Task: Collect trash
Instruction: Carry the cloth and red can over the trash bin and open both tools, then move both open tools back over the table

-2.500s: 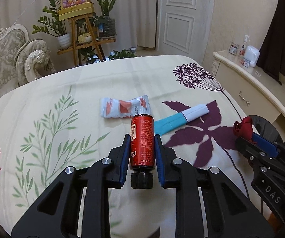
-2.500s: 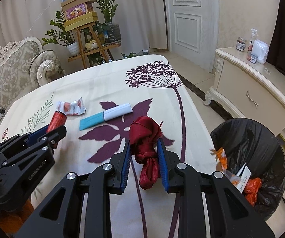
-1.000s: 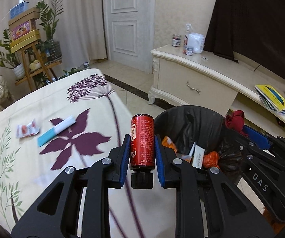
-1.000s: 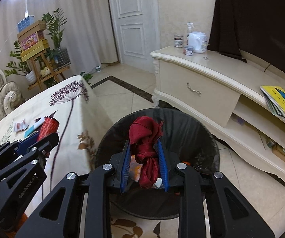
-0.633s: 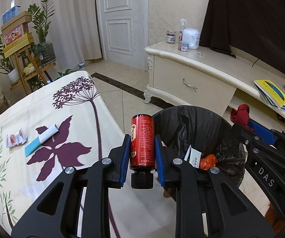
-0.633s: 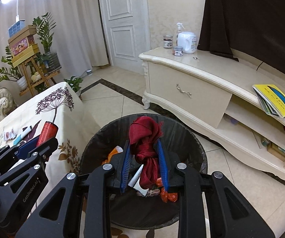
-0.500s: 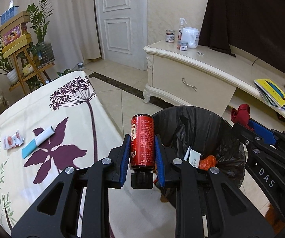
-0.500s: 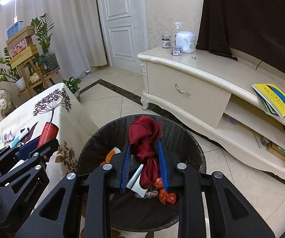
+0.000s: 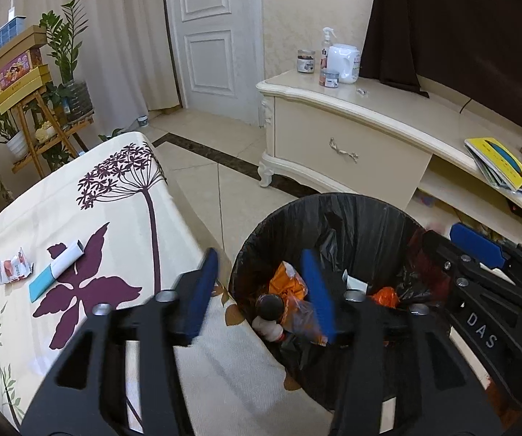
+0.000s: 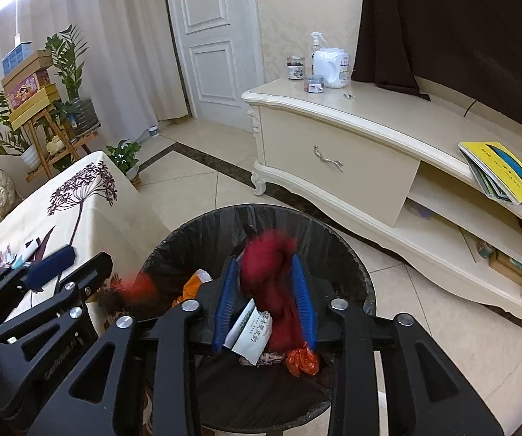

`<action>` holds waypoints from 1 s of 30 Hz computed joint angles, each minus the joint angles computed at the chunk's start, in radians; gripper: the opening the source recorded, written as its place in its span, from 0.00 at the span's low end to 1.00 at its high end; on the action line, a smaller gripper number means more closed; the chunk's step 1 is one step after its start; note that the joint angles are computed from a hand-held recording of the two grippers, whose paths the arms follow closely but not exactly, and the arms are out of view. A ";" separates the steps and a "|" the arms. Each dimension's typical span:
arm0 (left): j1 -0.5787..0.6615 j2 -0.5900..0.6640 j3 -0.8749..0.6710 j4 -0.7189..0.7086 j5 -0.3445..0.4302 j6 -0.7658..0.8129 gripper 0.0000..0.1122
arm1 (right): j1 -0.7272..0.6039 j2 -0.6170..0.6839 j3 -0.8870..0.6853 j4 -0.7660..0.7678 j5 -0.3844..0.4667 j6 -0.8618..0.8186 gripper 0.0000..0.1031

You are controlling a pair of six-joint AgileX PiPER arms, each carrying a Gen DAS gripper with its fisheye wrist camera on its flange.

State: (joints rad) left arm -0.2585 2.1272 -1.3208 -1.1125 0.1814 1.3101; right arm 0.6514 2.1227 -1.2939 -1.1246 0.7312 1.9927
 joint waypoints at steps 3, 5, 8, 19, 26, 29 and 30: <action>0.001 0.002 -0.005 0.022 0.003 -0.014 0.45 | 0.000 0.000 0.004 -0.004 0.001 0.016 0.42; 0.005 0.003 -0.007 0.024 0.008 -0.017 0.48 | 0.003 0.002 0.001 -0.004 0.008 0.018 0.43; 0.009 0.002 -0.005 -0.010 0.012 0.008 0.53 | 0.006 0.005 -0.005 -0.003 0.017 0.023 0.48; 0.050 -0.021 0.013 -0.063 0.034 0.054 0.60 | 0.012 0.016 -0.040 0.029 0.038 0.002 0.61; 0.144 -0.053 0.034 -0.068 0.049 0.069 0.62 | 0.034 0.056 -0.135 0.076 0.033 -0.071 0.62; 0.196 -0.059 0.038 -0.060 0.045 0.069 0.62 | 0.050 0.095 -0.215 0.107 0.033 -0.134 0.62; 0.210 -0.060 0.037 -0.042 0.046 0.053 0.62 | 0.056 0.111 -0.247 0.120 0.034 -0.159 0.63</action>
